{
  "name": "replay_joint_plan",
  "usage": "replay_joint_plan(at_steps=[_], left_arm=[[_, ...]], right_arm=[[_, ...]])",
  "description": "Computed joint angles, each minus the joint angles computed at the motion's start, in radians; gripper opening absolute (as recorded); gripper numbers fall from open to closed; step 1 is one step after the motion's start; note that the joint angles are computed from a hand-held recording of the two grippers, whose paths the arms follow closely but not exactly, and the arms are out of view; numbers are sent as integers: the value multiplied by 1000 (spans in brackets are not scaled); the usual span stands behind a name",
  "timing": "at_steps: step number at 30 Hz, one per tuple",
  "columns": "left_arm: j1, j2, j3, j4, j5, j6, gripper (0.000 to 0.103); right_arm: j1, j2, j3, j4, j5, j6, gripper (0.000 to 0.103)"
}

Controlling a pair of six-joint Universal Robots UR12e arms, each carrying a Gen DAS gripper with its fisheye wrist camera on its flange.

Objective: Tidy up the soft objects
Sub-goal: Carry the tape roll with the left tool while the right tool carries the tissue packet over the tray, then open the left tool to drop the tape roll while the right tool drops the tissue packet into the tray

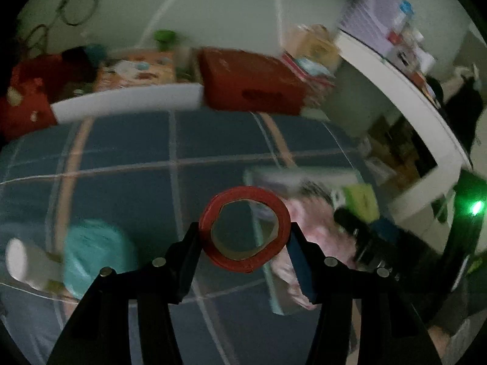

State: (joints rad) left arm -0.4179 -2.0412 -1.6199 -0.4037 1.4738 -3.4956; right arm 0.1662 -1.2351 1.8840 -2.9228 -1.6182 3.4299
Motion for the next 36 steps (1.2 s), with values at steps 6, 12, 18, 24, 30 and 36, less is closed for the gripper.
replay_joint_plan(at_steps=[6,12,18,24,30,36], left_arm=[[-47,-43,28,-29,-28,42,57],[-69,-74,39,-67,-47,69,57],[-79,-96,43,-68,-68,100,58],[-74,-127,56,-68,-99,111,58],[-78,-122,53,-70,-101,142,69],[-77,-96,27,-63,-84,137,69]], right_arm=[[-38,-38,67,21,-30,31,68],[-59,-51,104,82,-37,41,68],[-50,-36,95,104,-20,20,68],[-46,-20,84,131,-9,15,69],[-46,-17,82,141,-13,16,70],[-42,-30,88,129,-34,17,78]])
